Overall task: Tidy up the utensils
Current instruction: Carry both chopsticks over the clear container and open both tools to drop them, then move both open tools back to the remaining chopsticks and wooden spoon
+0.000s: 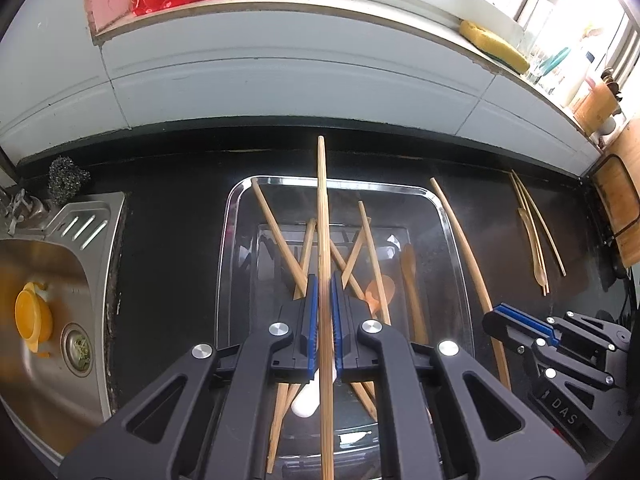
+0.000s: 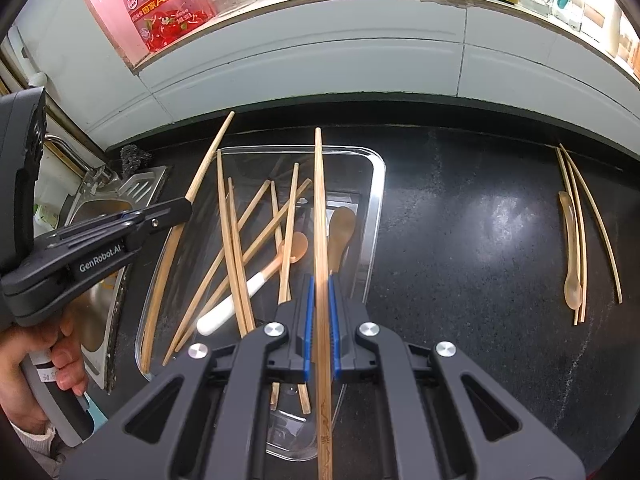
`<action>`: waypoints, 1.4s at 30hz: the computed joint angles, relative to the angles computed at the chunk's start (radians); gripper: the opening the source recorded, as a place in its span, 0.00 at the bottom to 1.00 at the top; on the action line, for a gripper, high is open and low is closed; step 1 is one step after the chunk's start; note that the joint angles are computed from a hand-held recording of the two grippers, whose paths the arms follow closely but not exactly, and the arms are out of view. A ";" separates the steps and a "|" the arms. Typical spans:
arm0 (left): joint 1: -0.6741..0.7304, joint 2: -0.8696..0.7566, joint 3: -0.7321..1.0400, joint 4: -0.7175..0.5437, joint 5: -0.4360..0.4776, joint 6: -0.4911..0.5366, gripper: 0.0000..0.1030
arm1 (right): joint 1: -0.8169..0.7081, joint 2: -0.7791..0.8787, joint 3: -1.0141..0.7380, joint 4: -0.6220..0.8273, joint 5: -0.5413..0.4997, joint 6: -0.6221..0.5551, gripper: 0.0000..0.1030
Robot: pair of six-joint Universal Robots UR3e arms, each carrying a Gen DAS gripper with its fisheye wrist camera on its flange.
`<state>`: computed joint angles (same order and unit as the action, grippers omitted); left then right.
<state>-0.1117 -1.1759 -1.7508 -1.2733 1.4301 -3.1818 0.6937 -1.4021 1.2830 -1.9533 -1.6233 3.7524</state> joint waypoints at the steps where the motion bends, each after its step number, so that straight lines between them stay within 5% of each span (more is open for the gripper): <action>1: 0.000 -0.001 0.001 0.000 0.000 0.001 0.05 | 0.001 0.003 -0.002 0.000 0.000 0.001 0.07; 21: 0.030 -0.001 -0.005 -0.018 0.002 0.008 0.07 | 0.030 0.051 -0.075 0.040 -0.045 -0.007 0.08; 22: 0.036 0.000 -0.003 -0.020 0.003 -0.001 0.10 | 0.045 0.069 -0.103 0.059 -0.068 -0.023 0.08; 24: 0.067 0.003 0.015 -0.034 -0.009 -0.024 0.57 | 0.078 0.085 -0.124 0.060 -0.129 -0.058 0.16; 25: 0.076 0.011 0.017 -0.025 -0.007 -0.035 0.94 | 0.098 0.084 -0.116 0.045 -0.165 -0.076 0.53; 26: 0.092 0.033 0.012 -0.002 -0.013 -0.040 0.94 | 0.107 0.075 -0.098 0.028 -0.186 -0.084 0.88; 35: 0.049 -0.021 0.135 -0.017 0.028 -0.072 0.94 | 0.051 -0.135 0.188 -0.120 -0.178 -0.094 0.89; 42: -0.180 -0.199 0.264 0.012 0.101 -0.200 0.94 | -0.106 -0.405 0.470 -0.110 -0.119 -0.160 0.90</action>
<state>-0.2913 -1.3745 -1.4870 -1.2615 1.5311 -3.3820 0.5877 -1.8069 1.7525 -2.0633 -1.7422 3.5926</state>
